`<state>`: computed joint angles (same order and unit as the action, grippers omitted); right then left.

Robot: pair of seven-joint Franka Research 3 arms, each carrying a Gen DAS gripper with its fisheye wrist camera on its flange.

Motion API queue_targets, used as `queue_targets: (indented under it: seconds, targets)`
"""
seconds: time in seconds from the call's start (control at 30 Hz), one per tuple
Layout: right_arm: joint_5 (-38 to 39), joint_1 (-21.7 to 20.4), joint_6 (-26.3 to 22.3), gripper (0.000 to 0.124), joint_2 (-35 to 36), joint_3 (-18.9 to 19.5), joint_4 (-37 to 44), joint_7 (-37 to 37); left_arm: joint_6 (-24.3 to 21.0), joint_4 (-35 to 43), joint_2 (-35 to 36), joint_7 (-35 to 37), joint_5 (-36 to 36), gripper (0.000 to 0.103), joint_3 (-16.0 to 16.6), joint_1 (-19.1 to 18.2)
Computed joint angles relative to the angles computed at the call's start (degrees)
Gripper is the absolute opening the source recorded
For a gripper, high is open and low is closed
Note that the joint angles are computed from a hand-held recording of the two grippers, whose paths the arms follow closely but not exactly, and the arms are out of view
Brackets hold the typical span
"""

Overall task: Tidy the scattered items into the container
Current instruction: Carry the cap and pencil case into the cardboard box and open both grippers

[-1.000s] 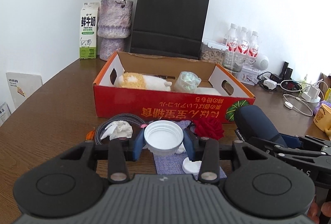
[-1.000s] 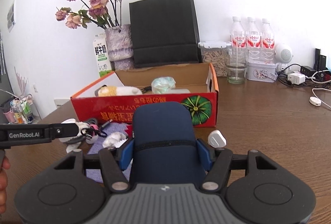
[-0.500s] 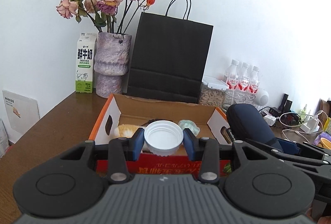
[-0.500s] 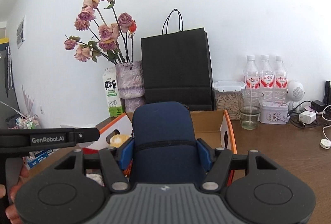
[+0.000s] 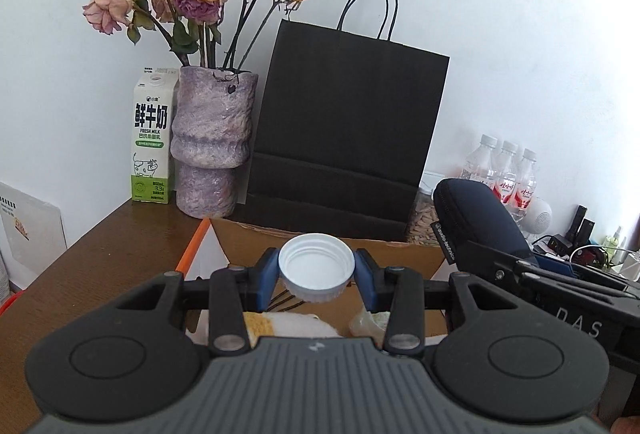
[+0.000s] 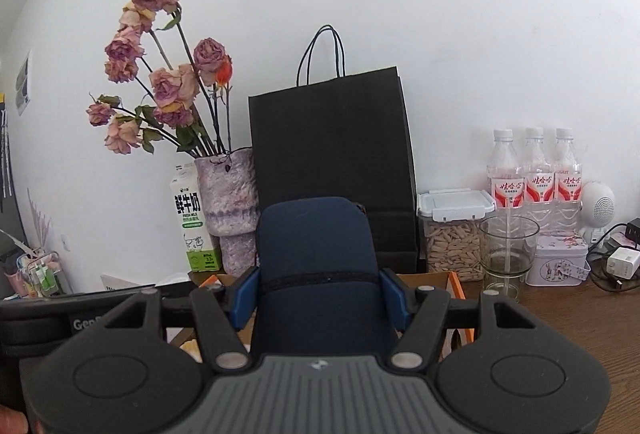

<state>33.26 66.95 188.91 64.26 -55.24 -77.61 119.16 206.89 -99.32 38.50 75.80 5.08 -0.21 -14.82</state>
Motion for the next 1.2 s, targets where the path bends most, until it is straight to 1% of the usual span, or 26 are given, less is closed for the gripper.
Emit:
queue_targets:
  seconds: [0.17, 0.2, 0.27, 0.33, 0.47, 0.5, 0.53, 0.57, 0.6, 0.63, 0.67, 0.7, 0.73, 0.77, 0.87, 1.2]
  targets:
    - [-3.6, -4.0, -7.2, 0.062, 4.3, -0.6, 7.0, 3.6, -5.5, 8.0, 5.1, -0.5, 1.5, 0.041, -0.3, 0.3]
    - [-4.6, -4.8, -8.1, 0.062, 4.4, 0.2, 7.8, 3.9, -6.6, 9.0, 5.9, -0.5, 1.5, 0.041, 0.4, -0.3]
    - [-6.1, -6.2, -9.1, 0.062, 4.2, 1.8, 8.8, 4.7, -8.4, 10.7, 7.1, -0.7, 1.4, 0.041, 2.0, -1.6]
    - [-7.6, -6.9, -9.9, 0.062, 4.2, 2.4, 9.2, 5.8, -9.7, 11.7, 7.9, -1.2, 1.8, 0.041, 2.7, -2.0]
    - [-10.3, -7.4, -10.2, 0.063, 3.8, 3.2, 9.3, 7.9, -10.2, 12.1, 8.3, -2.4, 2.2, 0.041, 4.4, -3.3]
    - [-10.8, -7.2, -10.3, 0.063, 3.8, 2.9, 9.1, 8.9, -9.9, 11.9, 8.3, -2.7, 1.6, 0.041, 5.6, -4.2]
    - [-11.4, -7.1, -10.4, 0.064, 3.7, 2.9, 8.9, 9.6, -9.3, 11.6, 8.4, -2.9, 0.0, 0.043, 7.9, -6.1]
    - [-12.1, -7.5, -10.4, 0.066, 3.3, 3.5, 8.9, 9.8, -9.0, 11.4, 8.5, -2.8, -1.4, 0.046, 10.0, -7.9]
    - [-12.9, -7.7, -10.5, 0.068, 3.0, 3.8, 8.8, 10.1, -8.8, 11.1, 8.5, -2.6, -2.6, 0.057, 11.6, -9.2]
    - [-13.6, -7.8, -10.4, 0.079, 2.7, 4.1, 8.7, 10.4, -8.7, 10.9, 8.5, -2.4, -3.8, 0.078, 12.9, -10.3]
    - [-14.3, -7.6, -10.8, 0.086, 2.5, 3.9, 8.4, 11.0, -8.5, 10.7, 8.8, -2.2, -6.2, 0.085, 15.6, -12.7]
    - [-14.9, -7.0, -11.8, 0.093, 2.6, 2.9, 8.2, 12.2, -8.4, 10.6, 9.4, -1.9, -9.5, 0.097, 19.3, -15.7]
    - [-15.5, -6.8, -12.2, 0.101, 2.2, 2.8, 7.8, 12.9, -8.5, 10.6, 10.0, -1.5, -12.3, 0.103, 22.2, -18.1]
    - [-16.2, -7.0, -12.4, 0.103, 1.7, 3.3, 7.6, 13.3, -8.6, 10.6, 10.2, -1.2, -13.9, 0.103, 23.5, -19.1]
    - [-18.5, -8.1, -12.8, 0.103, -0.2, 5.8, 7.4, 13.3, -9.6, 10.5, 9.9, -0.7, -15.5, 0.103, 24.0, -19.5]
    - [-25.8, -8.8, -11.9, 0.103, -2.2, 7.6, 6.3, 17.5, -10.3, 10.6, 10.4, -0.8, -15.8, 0.103, 25.7, -20.9]
